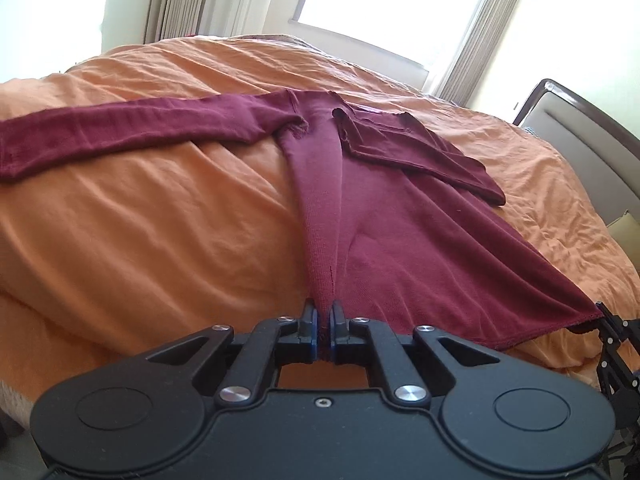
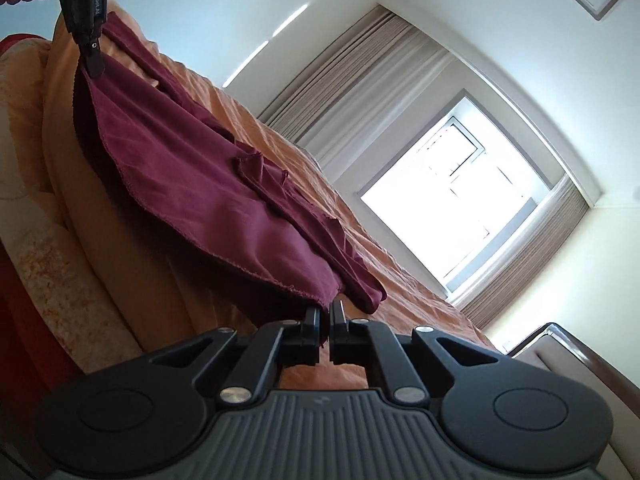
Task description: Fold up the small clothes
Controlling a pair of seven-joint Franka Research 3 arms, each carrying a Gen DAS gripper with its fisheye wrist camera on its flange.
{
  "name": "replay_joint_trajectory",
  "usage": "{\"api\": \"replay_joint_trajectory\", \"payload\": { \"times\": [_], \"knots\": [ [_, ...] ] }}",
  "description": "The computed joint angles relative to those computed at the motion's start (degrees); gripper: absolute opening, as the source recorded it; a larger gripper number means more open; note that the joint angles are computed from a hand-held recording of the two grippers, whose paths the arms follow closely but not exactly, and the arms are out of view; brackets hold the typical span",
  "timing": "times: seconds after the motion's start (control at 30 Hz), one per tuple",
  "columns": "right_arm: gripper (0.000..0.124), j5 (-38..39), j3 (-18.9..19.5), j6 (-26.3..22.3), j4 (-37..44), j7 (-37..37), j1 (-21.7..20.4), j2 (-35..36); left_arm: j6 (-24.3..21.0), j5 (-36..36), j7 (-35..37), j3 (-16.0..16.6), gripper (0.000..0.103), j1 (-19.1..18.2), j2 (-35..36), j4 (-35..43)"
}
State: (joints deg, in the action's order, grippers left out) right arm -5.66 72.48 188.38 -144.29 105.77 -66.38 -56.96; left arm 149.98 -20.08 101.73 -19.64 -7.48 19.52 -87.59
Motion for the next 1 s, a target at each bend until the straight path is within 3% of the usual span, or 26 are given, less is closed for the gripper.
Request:
{"api": "replay_joint_trajectory", "payload": {
  "times": [0.2, 0.43, 0.5, 0.57, 0.7, 0.77, 0.8, 0.9, 1.0],
  "knots": [
    [0.004, -1.3, -2.5, -3.0, -3.2, -1.3, 5.5, 2.2, 1.4, -4.3, 1.2, -0.5, 0.004, 1.2, -3.3, -6.4],
    [0.007, -1.6, -1.1, -3.5, -1.7, 1.1, 3.9, 7.8, 3.8, -11.0, 4.1, -0.6, 0.007, 2.0, -3.7, -9.4],
    [0.02, -1.6, -1.7, -3.8, -1.7, 1.6, 4.3, 8.5, 3.7, -11.6, 3.9, -0.6, 0.017, 2.0, -2.9, -8.7],
    [0.06, -1.3, -2.1, -3.4, -2.0, 2.7, 4.5, 8.8, 4.4, -10.6, 3.1, -0.2, 0.026, 1.8, -2.6, -8.3],
    [0.071, -0.4, -3.0, -4.6, -1.5, 5.0, 4.1, 8.8, 8.3, -6.6, -0.8, 1.6, 0.051, 1.1, -1.6, -7.3],
    [0.087, 0.2, -2.8, -4.5, -1.0, 7.3, 3.1, 8.0, 12.8, -0.6, -7.8, 4.6, 0.064, -0.7, -0.5, -6.5],
    [0.09, 0.6, -2.7, -4.3, -0.8, 8.4, 2.6, 7.8, 14.4, 3.5, -12.7, 7.2, 0.071, -2.3, 0.3, -5.5],
    [0.094, 2.0, -2.0, -4.3, 0.6, 12.1, 0.9, 8.0, 17.9, 14.6, -26.5, 15.7, 0.077, -7.2, 4.1, -0.5],
    [0.097, 3.6, -0.5, -4.1, 2.1, 16.7, -1.0, 8.3, 17.3, 21.1, -37.2, 22.6, 0.081, -10.5, 10.0, 8.1]
  ]
}}
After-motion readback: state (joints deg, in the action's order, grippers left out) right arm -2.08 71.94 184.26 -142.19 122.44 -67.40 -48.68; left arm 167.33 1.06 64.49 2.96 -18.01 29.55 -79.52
